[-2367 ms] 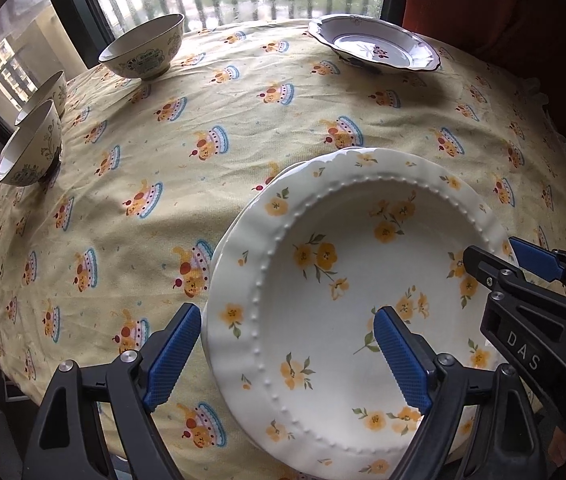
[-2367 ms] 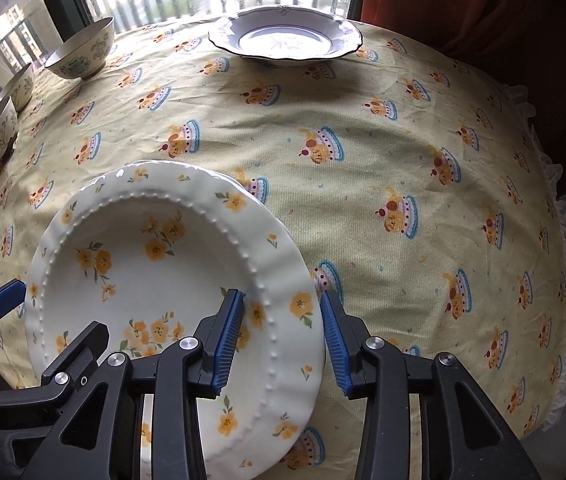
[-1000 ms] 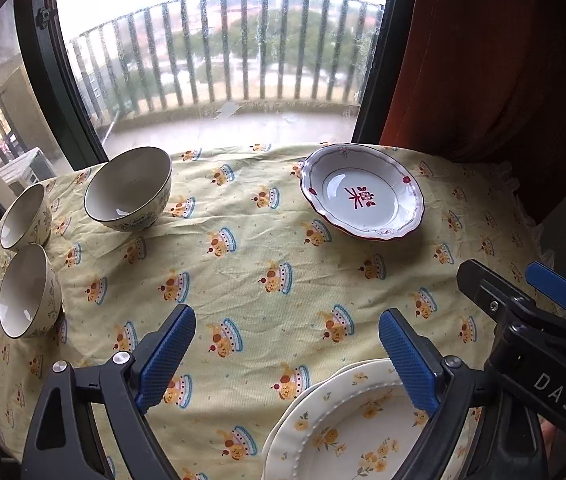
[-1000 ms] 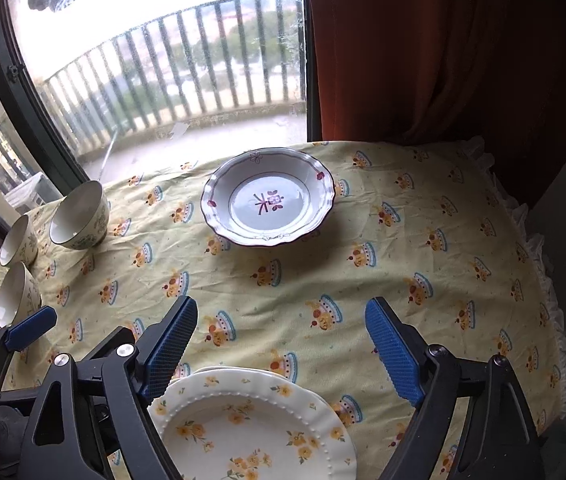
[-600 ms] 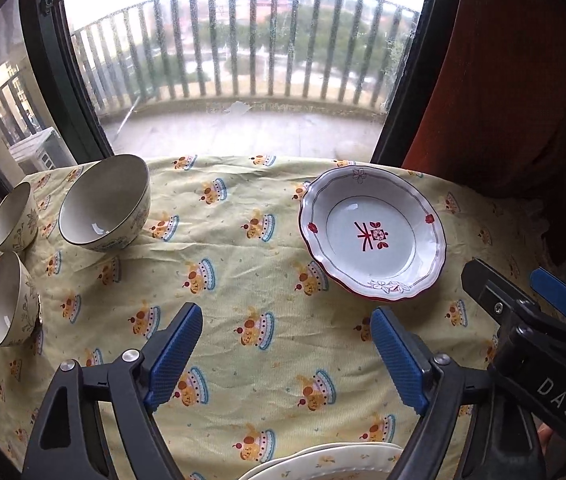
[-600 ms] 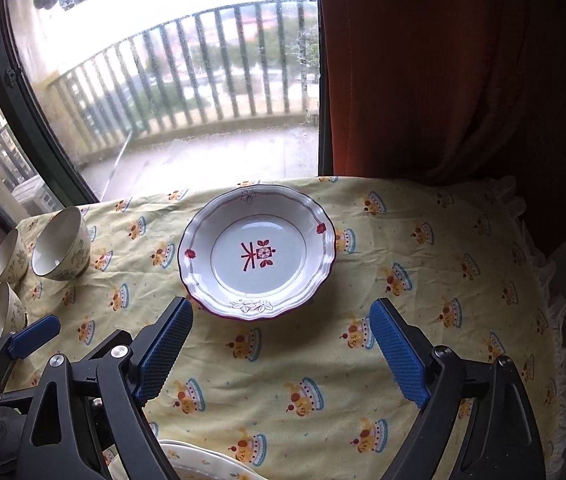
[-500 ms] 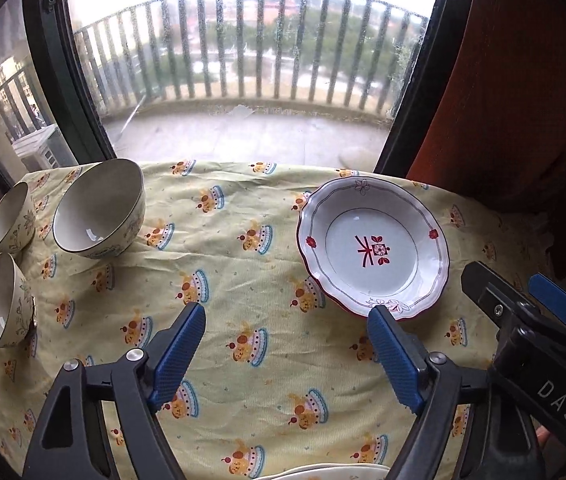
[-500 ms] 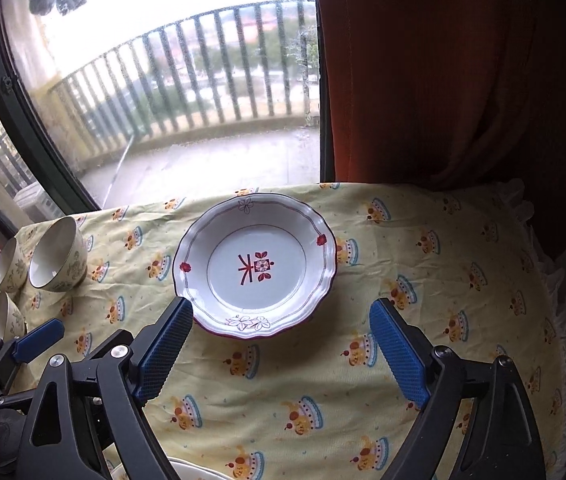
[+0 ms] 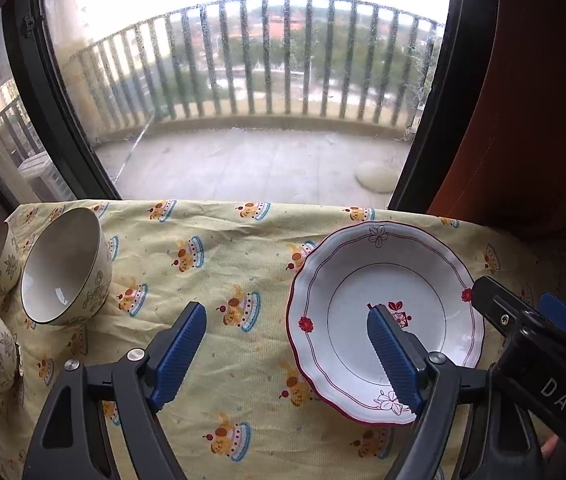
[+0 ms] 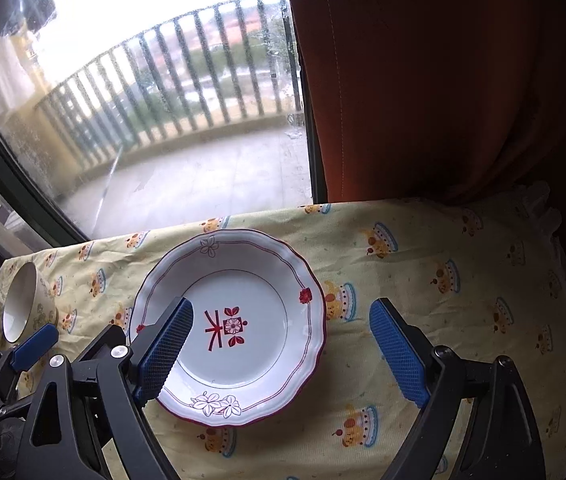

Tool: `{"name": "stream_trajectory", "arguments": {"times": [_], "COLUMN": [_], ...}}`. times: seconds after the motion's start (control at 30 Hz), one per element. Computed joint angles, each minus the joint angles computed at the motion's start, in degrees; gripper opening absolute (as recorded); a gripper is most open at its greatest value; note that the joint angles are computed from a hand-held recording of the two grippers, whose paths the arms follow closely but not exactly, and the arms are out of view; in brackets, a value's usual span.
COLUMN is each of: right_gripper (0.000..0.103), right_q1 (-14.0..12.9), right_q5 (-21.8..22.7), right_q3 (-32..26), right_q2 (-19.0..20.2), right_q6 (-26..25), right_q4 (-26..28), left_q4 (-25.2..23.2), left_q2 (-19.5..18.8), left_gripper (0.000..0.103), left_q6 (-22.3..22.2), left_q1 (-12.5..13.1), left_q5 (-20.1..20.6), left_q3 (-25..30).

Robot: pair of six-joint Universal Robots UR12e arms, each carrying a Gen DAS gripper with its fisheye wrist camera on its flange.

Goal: Organize plates and bowls
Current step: 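Move both grippers to the red-rimmed plate and close on its rim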

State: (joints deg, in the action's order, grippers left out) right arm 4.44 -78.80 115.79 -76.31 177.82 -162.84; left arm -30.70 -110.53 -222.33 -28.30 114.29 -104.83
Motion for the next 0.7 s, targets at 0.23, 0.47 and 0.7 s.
{"name": "stream_trajectory", "arguments": {"times": [0.23,0.47,0.7], "right_gripper": [0.092,0.083,0.068], "right_q1": [1.5,1.6,1.3], "right_q5": [-4.1,-3.8,-1.6], "right_q3": [-3.1,-4.7,-5.2], "right_q2": [4.4,6.9,7.3], "right_q6": [0.1,-0.3,0.1], "right_q4": [0.4,2.1,4.7], "left_q4": [0.3,-0.6,0.7], "left_q2": [-2.9,-4.9,-5.6], "left_gripper": [0.079,0.071,0.053], "left_q6": [-1.1,-0.3,2.3], "left_q1": [1.7,2.0,2.0], "left_q5": [-4.0,-5.3,-7.4], "left_q3": [1.1,2.3,2.7]}}
